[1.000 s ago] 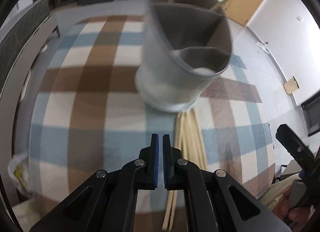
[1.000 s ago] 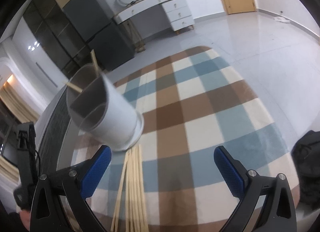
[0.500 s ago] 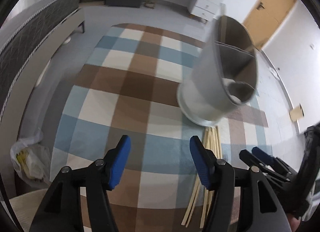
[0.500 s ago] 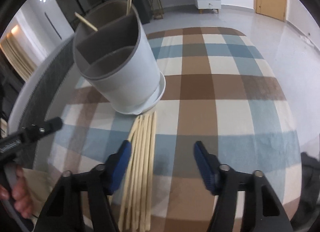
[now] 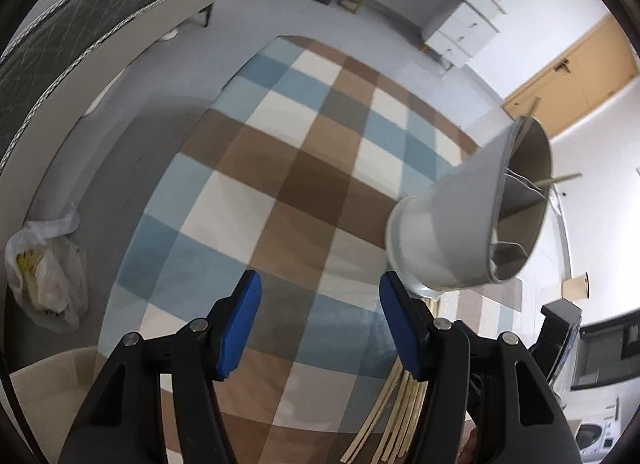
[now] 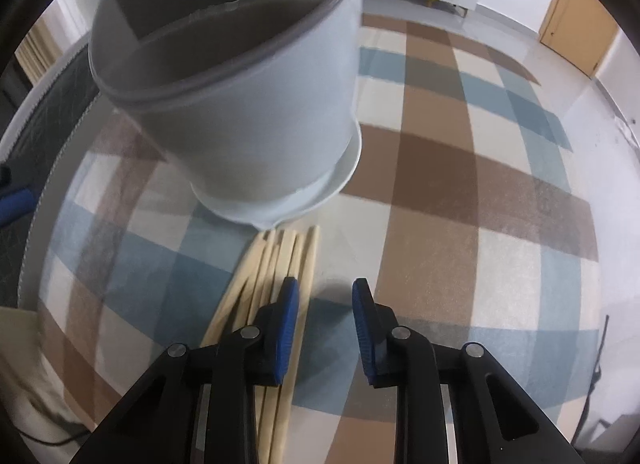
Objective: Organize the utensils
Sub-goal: 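Close the right gripper on one chopstick from the pile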
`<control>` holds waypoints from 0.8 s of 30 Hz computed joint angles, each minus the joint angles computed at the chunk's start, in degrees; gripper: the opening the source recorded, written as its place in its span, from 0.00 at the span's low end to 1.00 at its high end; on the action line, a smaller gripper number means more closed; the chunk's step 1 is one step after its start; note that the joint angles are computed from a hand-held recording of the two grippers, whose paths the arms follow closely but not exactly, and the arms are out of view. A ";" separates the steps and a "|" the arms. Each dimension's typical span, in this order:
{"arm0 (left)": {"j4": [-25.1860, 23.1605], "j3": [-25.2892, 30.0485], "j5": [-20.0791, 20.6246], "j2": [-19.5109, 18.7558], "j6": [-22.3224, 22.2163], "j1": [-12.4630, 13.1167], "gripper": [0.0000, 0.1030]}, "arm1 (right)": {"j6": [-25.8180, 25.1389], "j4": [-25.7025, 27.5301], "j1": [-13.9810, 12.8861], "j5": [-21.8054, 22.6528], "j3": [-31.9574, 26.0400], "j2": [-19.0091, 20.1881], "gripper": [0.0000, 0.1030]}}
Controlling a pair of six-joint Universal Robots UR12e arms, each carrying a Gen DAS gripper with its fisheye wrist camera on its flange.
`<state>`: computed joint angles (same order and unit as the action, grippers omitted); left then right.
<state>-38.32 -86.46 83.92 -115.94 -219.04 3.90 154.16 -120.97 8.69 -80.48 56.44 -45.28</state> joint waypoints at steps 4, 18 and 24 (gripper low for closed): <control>-1.11 0.01 -0.41 0.04 -2.48 0.52 0.54 | -1.30 0.07 0.19 -1.66 0.05 0.03 0.24; -2.96 0.58 0.28 -0.41 0.11 0.78 0.54 | -1.61 -4.53 0.26 2.09 -0.60 1.32 0.04; -2.52 1.72 -1.98 -2.02 10.22 -1.40 0.54 | 5.50 -4.42 -2.81 11.86 0.15 0.03 0.04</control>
